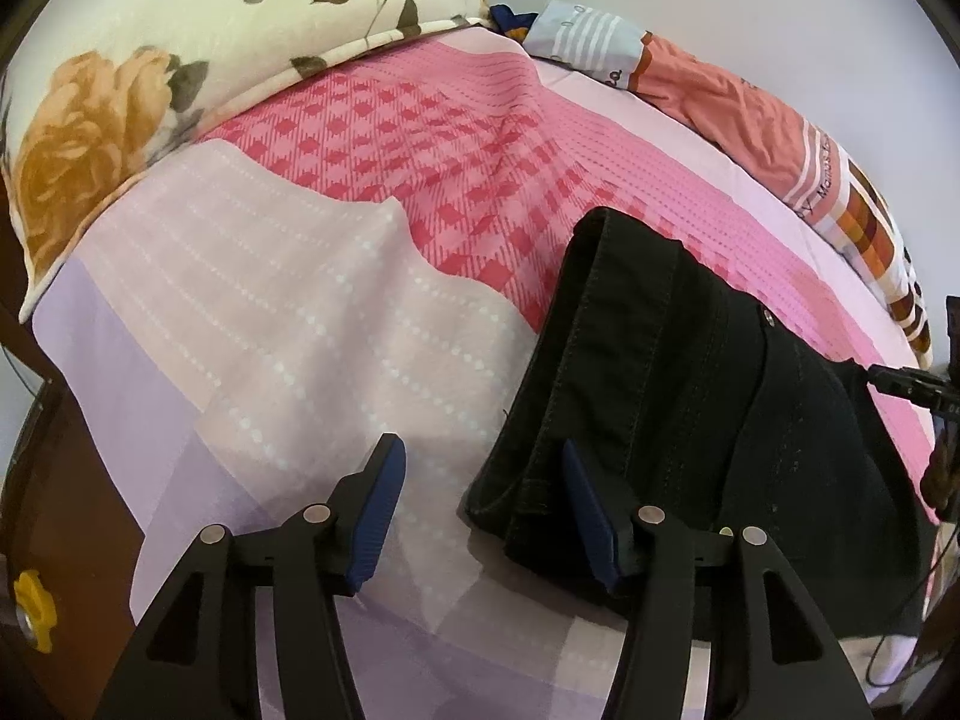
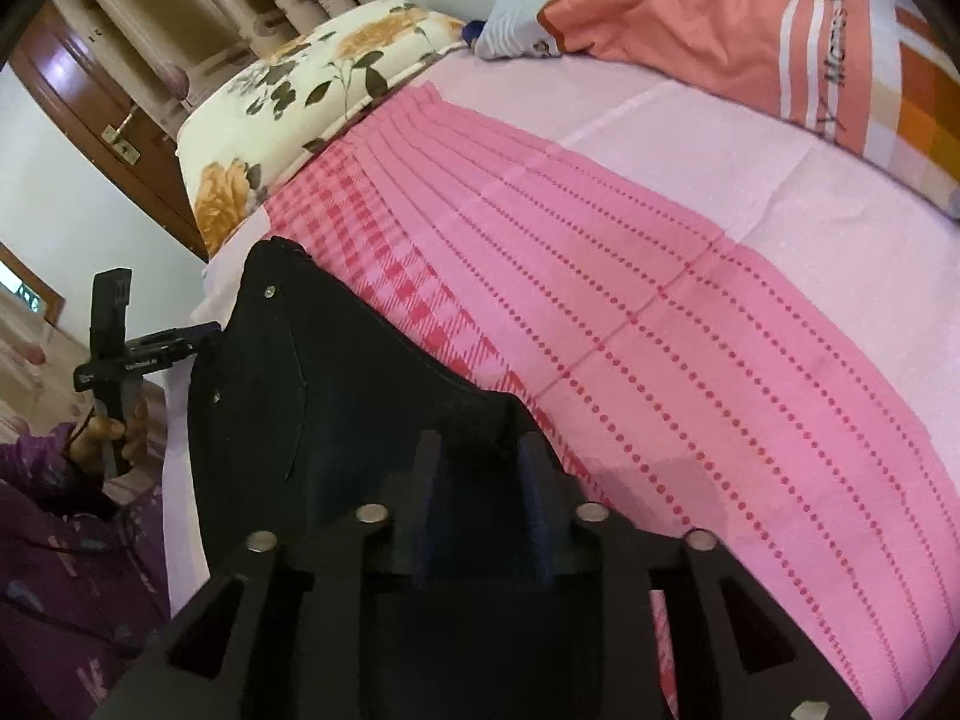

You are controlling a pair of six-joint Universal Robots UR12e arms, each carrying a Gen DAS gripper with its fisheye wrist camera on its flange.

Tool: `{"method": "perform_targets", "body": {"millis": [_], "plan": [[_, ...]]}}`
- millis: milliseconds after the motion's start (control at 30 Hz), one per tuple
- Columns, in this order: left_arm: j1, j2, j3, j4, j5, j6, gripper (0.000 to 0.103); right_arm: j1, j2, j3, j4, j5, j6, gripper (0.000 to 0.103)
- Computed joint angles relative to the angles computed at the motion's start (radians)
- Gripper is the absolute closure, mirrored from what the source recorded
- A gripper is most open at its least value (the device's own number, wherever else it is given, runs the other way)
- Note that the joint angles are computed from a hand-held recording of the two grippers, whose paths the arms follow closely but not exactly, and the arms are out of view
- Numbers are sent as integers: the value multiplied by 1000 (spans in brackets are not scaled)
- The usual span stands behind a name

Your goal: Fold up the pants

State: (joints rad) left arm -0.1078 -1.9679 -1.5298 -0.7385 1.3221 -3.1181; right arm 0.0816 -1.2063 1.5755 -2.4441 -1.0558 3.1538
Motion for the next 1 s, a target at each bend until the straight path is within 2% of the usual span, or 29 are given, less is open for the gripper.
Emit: {"method": "perform_targets", "body": {"millis": [100, 200, 267, 333, 500, 633, 700, 767, 867, 967, 1000], "plan": [[0, 0, 1, -2, 2, -5, 46, 14, 21, -28, 59, -35, -43, 73], [-1, -2, 1, 2, 8, -9, 44, 7, 30, -32, 58, 19, -37, 72], [-1, -3, 1, 7, 10, -9, 44, 12, 30, -32, 60, 31, -70, 76], [-2, -4, 0, 11, 16, -10, 41, 25, 28, -28, 29, -5, -72, 86], [-2, -4, -4, 25, 27, -31, 36, 23, 24, 25, -136, -39, 77, 93], [-4, -4, -12, 46, 41, -49, 32, 31, 26, 59, -265, -105, 176, 96], [-4, -4, -15, 55, 40, -57, 30, 12, 33, 71, -318, -69, 268, 96], [-6, -3, -19, 67, 52, -54, 27, -4, 40, 76, -333, -14, 305, 95], [-6, -3, -23, 75, 53, -60, 25, -16, 49, 73, -331, 29, 354, 97], [-5, -4, -25, 85, 54, -71, 22, 2, 45, 65, -320, -35, 318, 97], [-5, -4, -27, 91, 54, -69, 22, -4, 46, 73, -338, -12, 335, 96]]}}
